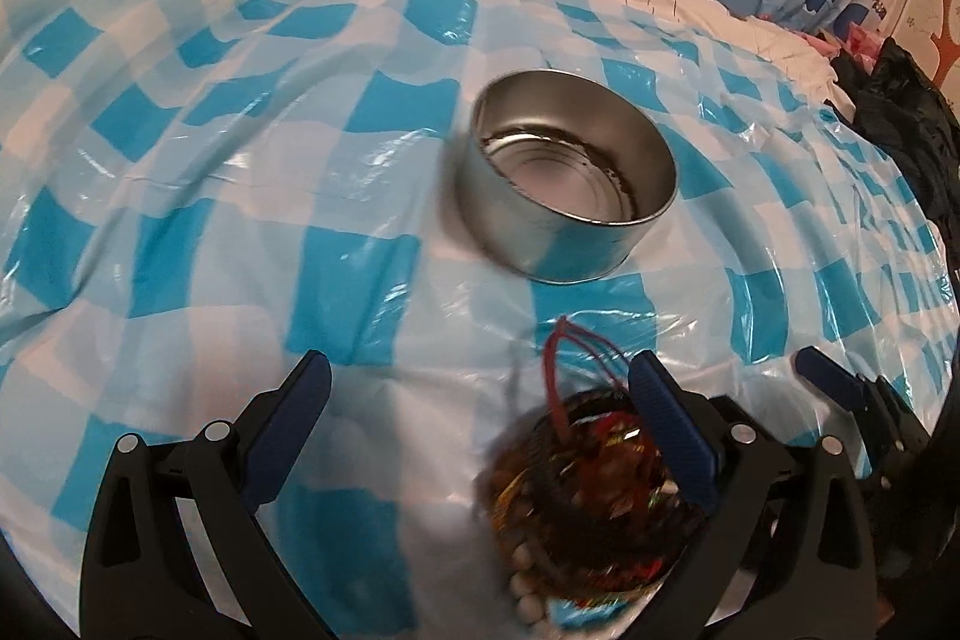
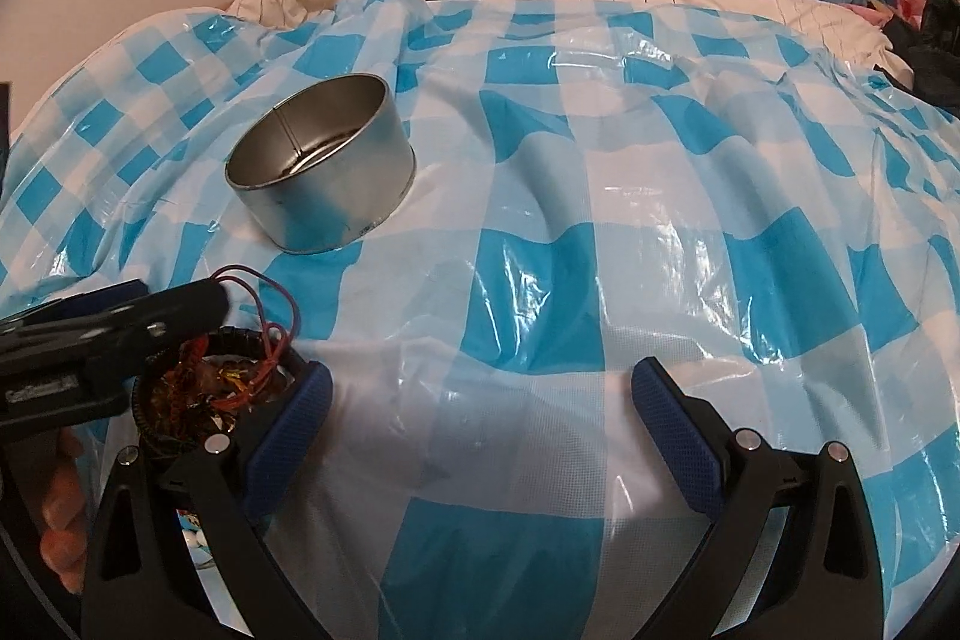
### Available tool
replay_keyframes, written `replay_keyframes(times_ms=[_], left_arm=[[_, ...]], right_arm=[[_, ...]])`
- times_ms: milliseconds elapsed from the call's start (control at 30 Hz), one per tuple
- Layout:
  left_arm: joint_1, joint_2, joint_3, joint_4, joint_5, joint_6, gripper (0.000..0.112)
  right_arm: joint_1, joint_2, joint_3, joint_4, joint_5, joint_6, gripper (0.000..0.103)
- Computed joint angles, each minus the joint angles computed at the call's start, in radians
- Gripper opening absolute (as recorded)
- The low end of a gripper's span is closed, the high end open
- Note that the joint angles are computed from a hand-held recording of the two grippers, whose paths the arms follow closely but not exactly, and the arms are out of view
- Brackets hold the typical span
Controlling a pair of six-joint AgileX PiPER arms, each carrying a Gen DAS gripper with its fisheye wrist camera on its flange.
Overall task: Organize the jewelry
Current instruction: 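Close the left tool on the red cord bracelet in the pile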
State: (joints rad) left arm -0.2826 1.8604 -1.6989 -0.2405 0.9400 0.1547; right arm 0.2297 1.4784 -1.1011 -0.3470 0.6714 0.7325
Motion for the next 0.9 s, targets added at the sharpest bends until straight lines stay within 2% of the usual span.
replay_keyframes(times_ms=[200, 267, 333, 367, 400, 467, 633, 900], left_arm=[[-0.013, 0.045, -0.038, 0.006, 0.032, -0.047, 0.094], [-0.006, 0.053, -0.042, -0.013, 0.037, -0.042, 0.086], [0.010, 0.049, -0.033, -0.041, 0.032, -0.027, 0.069], [0.019, 0.047, -0.029, -0.058, 0.030, -0.016, 0.064], [0.029, 0.044, -0.025, -0.080, 0.028, -0.002, 0.054], [0.047, 0.039, -0.019, -0.098, 0.025, 0.004, 0.026], [0.106, 0.026, -0.013, -0.227, 0.059, 0.110, 0.005], [0.157, -0.031, 0.023, -0.360, 0.072, 0.220, 0.000]], right_arm=[[0.001, 0.007, -0.006, 0.006, 0.006, -0.005, 0.096], [0.002, 0.008, -0.007, 0.005, 0.007, -0.004, 0.096], [0.002, 0.008, -0.006, 0.003, 0.007, -0.002, 0.096], [0.003, 0.008, -0.007, 0.002, 0.008, -0.002, 0.096], [0.003, 0.008, -0.007, 0.001, 0.009, -0.002, 0.096], [0.003, 0.007, -0.006, -0.001, 0.010, -0.002, 0.096], [0.002, 0.006, 0.000, -0.005, 0.006, -0.004, 0.096], [0.016, 0.005, -0.005, -0.013, 0.014, 0.006, 0.096]])
